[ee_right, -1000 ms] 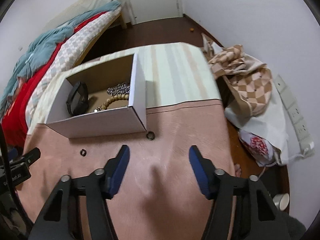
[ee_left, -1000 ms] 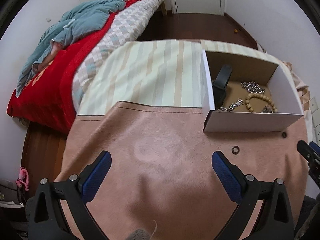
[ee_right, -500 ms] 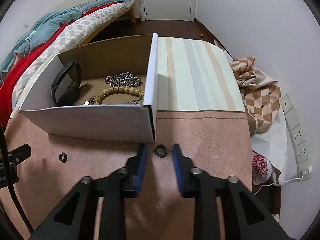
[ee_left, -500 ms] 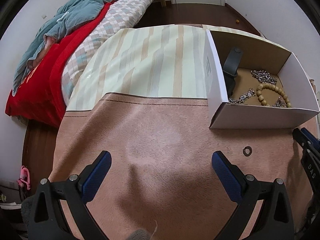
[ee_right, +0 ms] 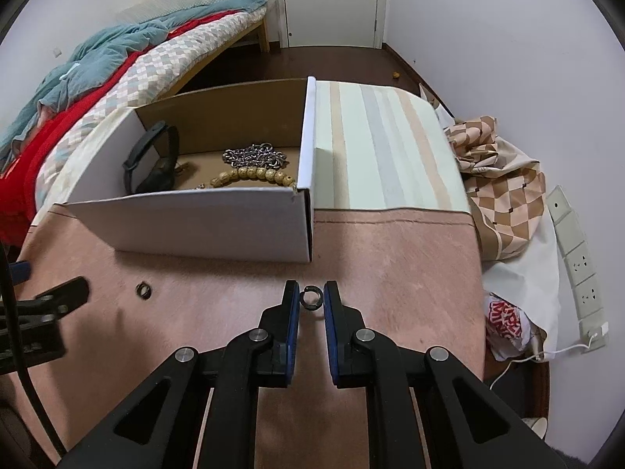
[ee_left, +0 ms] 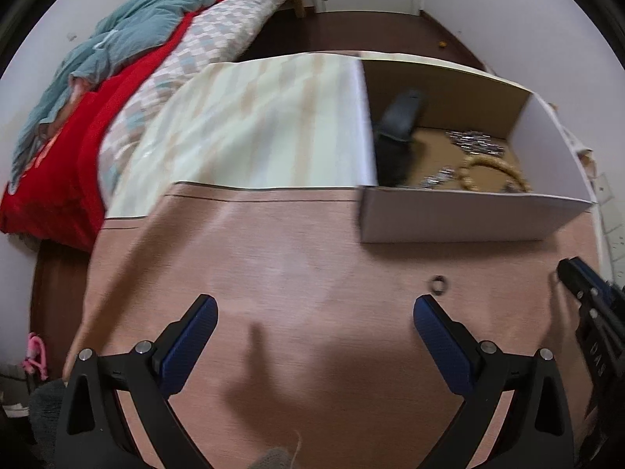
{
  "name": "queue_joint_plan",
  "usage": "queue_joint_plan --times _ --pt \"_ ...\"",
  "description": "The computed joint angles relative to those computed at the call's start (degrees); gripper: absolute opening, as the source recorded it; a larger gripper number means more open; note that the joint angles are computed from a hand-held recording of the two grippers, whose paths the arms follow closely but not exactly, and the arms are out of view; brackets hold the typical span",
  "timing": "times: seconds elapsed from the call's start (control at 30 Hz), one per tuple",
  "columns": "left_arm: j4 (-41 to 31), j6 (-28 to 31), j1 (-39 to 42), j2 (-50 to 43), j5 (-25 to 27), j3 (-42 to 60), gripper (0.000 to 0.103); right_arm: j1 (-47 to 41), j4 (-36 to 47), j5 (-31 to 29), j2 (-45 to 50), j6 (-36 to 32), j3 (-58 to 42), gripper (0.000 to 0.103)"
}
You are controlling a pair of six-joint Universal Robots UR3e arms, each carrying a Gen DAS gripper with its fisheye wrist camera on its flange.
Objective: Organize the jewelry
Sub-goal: 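Grasp the small black ring on the table with the right tool, then grasp the other black ring with the left tool while the right tool holds its ring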
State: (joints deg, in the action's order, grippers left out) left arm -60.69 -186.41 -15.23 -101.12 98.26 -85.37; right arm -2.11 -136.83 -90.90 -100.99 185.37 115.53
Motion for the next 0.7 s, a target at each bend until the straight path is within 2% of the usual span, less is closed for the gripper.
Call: queue_joint_plan --times 0.33,0.4,0.47,0.53,0.57,0.6,0.7 --pt "1.5 -2.2 -3.3 -5.0 -2.2 3.3 0.098 -3.4 3.5 1.2 -6.9 0.3 3.8 0.013" --pt "1.6 -2.4 -3.6 -5.9 -2.2 3.8 0.088 -3.8 3.6 1.4 -7.3 0.2 3.9 0.013" --pt "1.3 -2.8 -3.8 -6.5 -2.2 4.2 0.087 -4.0 3.5 1.4 -7.2 0.3 3.9 0.013" --pt "1.9 -2.8 -3.8 -6.5 -2.5 3.7 0.082 -4.0 3.4 1.2 -7.0 0.4 3.6 0.013" --pt "2.0 -2.6 -3.9 -6.5 -2.6 3.7 0.072 -4.2 3.3 1.2 -7.0 0.5 3.7 0.013" --pt "1.9 -2.4 -3.9 -6.7 -2.8 3.8 0.066 -4.4 3.3 1.2 -7.0 0.5 3.8 0.013" --pt "2.8 -2.0 -3.7 -6.5 -3.7 3.1 0.058 -4.5 3.2 1.1 -7.1 0.8 3.9 0.013"
